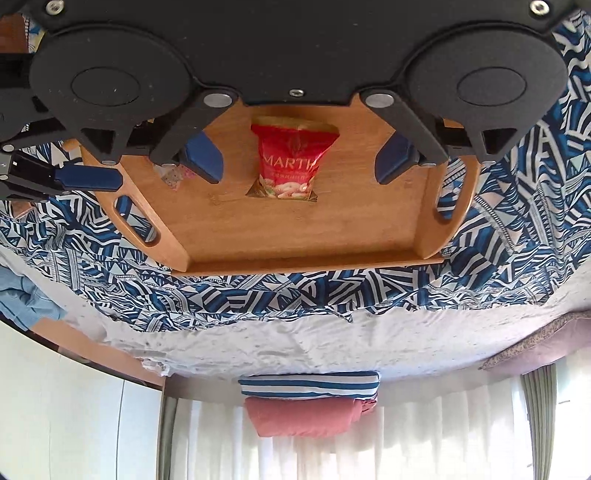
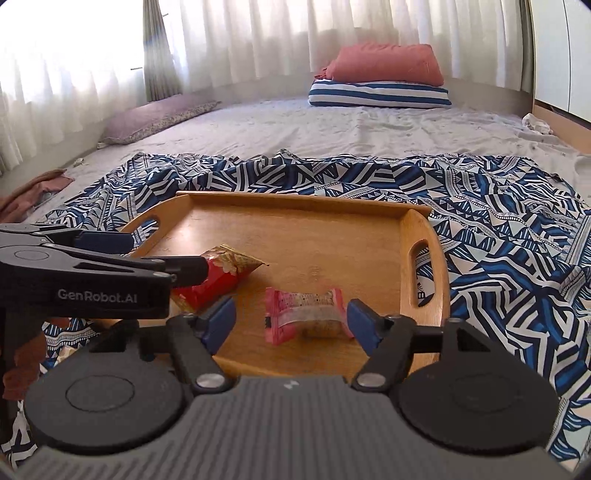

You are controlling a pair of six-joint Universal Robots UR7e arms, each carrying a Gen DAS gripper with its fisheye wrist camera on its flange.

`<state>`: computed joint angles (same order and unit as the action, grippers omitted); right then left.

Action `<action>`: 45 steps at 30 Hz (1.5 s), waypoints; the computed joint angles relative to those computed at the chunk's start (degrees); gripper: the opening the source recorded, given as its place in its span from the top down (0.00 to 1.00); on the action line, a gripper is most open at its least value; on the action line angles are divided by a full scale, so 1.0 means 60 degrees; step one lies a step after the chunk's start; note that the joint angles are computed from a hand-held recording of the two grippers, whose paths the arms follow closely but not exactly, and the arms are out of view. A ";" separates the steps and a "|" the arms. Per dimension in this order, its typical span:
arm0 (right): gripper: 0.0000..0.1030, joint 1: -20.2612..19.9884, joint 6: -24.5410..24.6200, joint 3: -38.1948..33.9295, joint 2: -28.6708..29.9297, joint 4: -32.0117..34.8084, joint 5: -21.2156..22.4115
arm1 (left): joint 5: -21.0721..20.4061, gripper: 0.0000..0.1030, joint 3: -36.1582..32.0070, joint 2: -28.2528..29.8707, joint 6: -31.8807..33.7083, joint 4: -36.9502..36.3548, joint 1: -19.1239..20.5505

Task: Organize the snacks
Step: 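Lower the chip bag onto the tray with the left tool while the right tool releases the pastry there, then withdraw both open tools from the tray back to the snack pile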

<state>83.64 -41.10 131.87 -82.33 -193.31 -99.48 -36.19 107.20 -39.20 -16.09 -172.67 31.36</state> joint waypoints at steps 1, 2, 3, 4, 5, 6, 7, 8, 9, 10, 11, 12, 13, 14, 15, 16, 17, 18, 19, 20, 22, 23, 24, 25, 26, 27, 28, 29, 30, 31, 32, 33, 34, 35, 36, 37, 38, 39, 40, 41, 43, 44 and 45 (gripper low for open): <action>0.20 0.0022 -0.0014 0.0070 -0.0047 -0.0056 -0.0026 | 0.0049 0.13 0.0126 -0.0092 -0.0117 0.0048 -0.0061; 0.20 0.0051 -0.0022 0.0156 -0.0093 -0.0148 -0.0063 | 0.0108 0.13 0.0255 -0.0183 -0.0218 0.0084 -0.0121; 0.19 0.0072 -0.0028 0.0230 -0.0146 -0.0208 -0.0079 | 0.0172 0.13 0.0386 -0.0274 -0.0320 0.0120 -0.0182; 0.17 0.0084 -0.0029 0.0313 -0.0209 -0.0263 -0.0074 | 0.0246 0.12 0.0512 -0.0359 -0.0440 0.0164 -0.0247; 0.17 0.0091 -0.0026 0.0404 -0.0282 -0.0311 -0.0062 | 0.0315 0.12 0.0661 -0.0450 -0.0555 0.0156 -0.0316; 0.16 0.0104 -0.0036 0.0498 -0.0347 -0.0381 -0.0057 | 0.0367 0.12 0.0794 -0.0532 -0.0649 0.0145 -0.0380; 0.15 0.0112 -0.0069 0.0594 -0.0401 -0.0480 -0.0060 | 0.0408 0.11 0.0955 -0.0632 -0.0741 0.0120 -0.0448; 0.14 0.0128 -0.0117 0.0692 -0.0445 -0.0589 -0.0079 | 0.0458 0.11 0.1105 -0.0720 -0.0850 0.0106 -0.0522; 0.14 0.0138 -0.0175 0.0793 -0.0493 -0.0685 -0.0095 | 0.0502 0.10 0.1247 -0.0810 -0.0957 0.0104 -0.0592; 0.13 0.0149 -0.0234 0.0906 -0.0542 -0.0781 -0.0114 | 0.0540 0.10 0.1379 -0.0895 -0.1061 0.0113 -0.0657; 0.13 0.0166 -0.0273 0.1011 -0.0581 -0.0875 -0.0138 | 0.0581 0.10 0.1523 -0.0989 -0.1194 0.0147 -0.0731; 0.12 0.0177 -0.0299 0.1107 -0.0616 -0.0962 -0.0168 | 0.0612 0.10 0.1675 -0.1097 -0.1334 0.0205 -0.0797; 0.12 0.0196 -0.0307 0.1203 -0.0651 -0.1038 -0.0212 | 0.0638 0.10 0.1801 -0.1194 -0.1466 0.0281 -0.0864; 0.12 0.0198 -0.0306 0.1300 -0.0712 -0.1086 -0.0234 | 0.0683 0.09 0.1953 -0.1296 -0.1621 0.0330 -0.0946; 0.12 0.0191 -0.0305 0.1412 -0.0779 -0.1146 -0.0235 | 0.0738 0.09 0.2117 -0.1398 -0.1789 0.0361 -0.1035; 0.10 0.0173 -0.0313 0.1522 -0.0840 -0.1228 -0.0204 | 0.0798 0.09 0.2294 -0.1500 -0.1918 0.0321 -0.1128; 0.10 0.0134 -0.0330 0.1640 -0.0903 -0.1337 -0.0150 | 0.0852 0.08 0.2464 -0.1573 -0.2008 0.0213 -0.1208; 0.09 0.0107 -0.0334 0.1743 -0.0955 -0.1436 -0.0125 | 0.0909 0.07 0.2643 -0.1654 -0.2123 0.0125 -0.1291; 0.08 0.0079 -0.0324 0.1833 -0.1006 -0.1512 -0.0109 | 0.0970 0.07 0.2792 -0.1720 -0.2256 0.0081 -0.1365; 0.08 0.0030 -0.0307 0.1938 -0.1077 -0.1582 -0.0075 | 0.1017 0.06 0.2918 -0.1791 -0.2393 0.0086 -0.1428; 0.06 -0.0046 -0.0230 0.2107 -0.1183 -0.1685 -0.0046 | 0.1063 0.06 0.3216 -0.1964 -0.2679 0.0103 -0.1556; 0.05 -0.0092 -0.0183 0.2187 -0.1225 -0.1738 -0.0030 | 0.1087 0.06 0.3352 -0.2045 -0.2840 0.0141 -0.1618; 0.04 -0.0136 -0.0127 0.2269 -0.1262 -0.1804 -0.0026 | 0.1108 0.06 0.3479 -0.2112 -0.2985 0.0165 -0.1680; 0.04 -0.0182 -0.0093 0.2358 -0.1297 -0.1876 -0.0022 | 0.1130 0.05 0.3613 -0.2174 -0.3097 0.0159 -0.1742; 0.04 -0.0217 -0.0075 0.2445 -0.1314 -0.1966 -0.0030 | 0.1148 0.05 0.3740 -0.2226 -0.3190 0.0155 -0.1801; 0.03 -0.0243 -0.0074 0.2529 -0.1323 -0.2066 -0.0041 | 0.1175 0.05 0.3852 -0.2266 -0.3268 0.0152 -0.1858; 0.02 -0.0273 -0.0103 0.2623 -0.1337 -0.2179 -0.0037 | 0.1203 0.05 0.3950 -0.2305 -0.3371 0.0203 -0.1907; 0.01 -0.0295 -0.0148 0.2714 -0.1331 -0.2317 -0.0041 | 0.1226 0.05 0.4038 -0.2356 -0.3558 0.0374 -0.1962; 0.00 -0.0310 -0.0213 0.2804 -0.1306 -0.2476 -0.0049 | 0.1240 0.05 0.4123 -0.2407 -0.3727 0.0532 -0.2005; 0.00 -0.0330 -0.0297 0.2896 -0.1277 -0.2650 -0.0045 | 0.1241 0.04 0.4167 -0.2435 -0.3838 0.0651 -0.2026; 0.00 -0.0342 -0.0391 0.2981 -0.1229 -0.2840 -0.0057 | 0.1241 0.04 0.4227 -0.2465 -0.3982 0.0783 -0.2045; 0.00 -0.0334 -0.0474 0.3056 -0.1166 -0.3029 -0.0105 | 0.1233 0.04 0.4268 -0.2502 -0.4130 0.0934 -0.2059; 0.00 -0.0328 -0.0538 0.3111 -0.1121 -0.3152 -0.0156 | 0.1216 0.04 0.4294 -0.2540 -0.4306 0.1125 -0.2058; 0.00 -0.0320 -0.0585 0.3165 -0.1082 -0.3250 -0.0200 | 0.1195 0.04 0.4308 -0.2570 -0.4481 0.1315 -0.2053; 0.00 -0.0324 -0.0616 0.3220 -0.1058 -0.3336 -0.0219 | 0.1180 0.04 0.4329 -0.2602 -0.4662 0.1504 -0.2058; 0.00 -0.0341 -0.0638 0.3270 -0.1048 -0.3401 -0.0218 | 0.1179 0.04 0.4357 -0.2626 -0.4821 0.1645 -0.2065; 0.00 -0.0362 -0.0653 0.3317 -0.1045 -0.3452 -0.0212 | 0.1182 0.04 0.4391 -0.2645 -0.4954 0.1745 -0.2077; 0.00 -0.0382 -0.0658 0.3354 -0.1039 -0.3497 -0.0210 | 0.1178 0.04 0.4420 -0.2659 -0.5059 0.1822 -0.2074; 0.00 -0.0399 -0.0655 0.3393 -0.1033 -0.3543 -0.0217 | 0.1165 0.04 0.4449 -0.2681 -0.5171 0.1917 -0.2086; 0.00 -0.0433 -0.0648 0.3427 -0.1023 -0.3577 -0.0220 | 0.1138 0.04 0.4475 -0.2717 -0.5287 0.2035 -0.2088; 0.00 -0.0482 -0.0604 0.3469 -0.1008 -0.3586 -0.0249 | 0.1105 0.04 0.4540 -0.2776 -0.5510 0.2231 -0.2104; 0.00 -0.0520 -0.0588 0.3507 -0.1010 -0.3606 -0.0258 | 0.1086 0.04 0.4565 -0.2800 -0.5614 0.2328 -0.2107; 0.00 -0.0545 -0.0570 0.3527 -0.1005 -0.3619 -0.0275 | 0.1071 0.04 0.4581 -0.2823 -0.5711 0.2425 -0.2106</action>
<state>80.37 -44.52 153.03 -88.36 -215.02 -101.13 -29.77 134.68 -56.14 -50.35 -158.12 18.72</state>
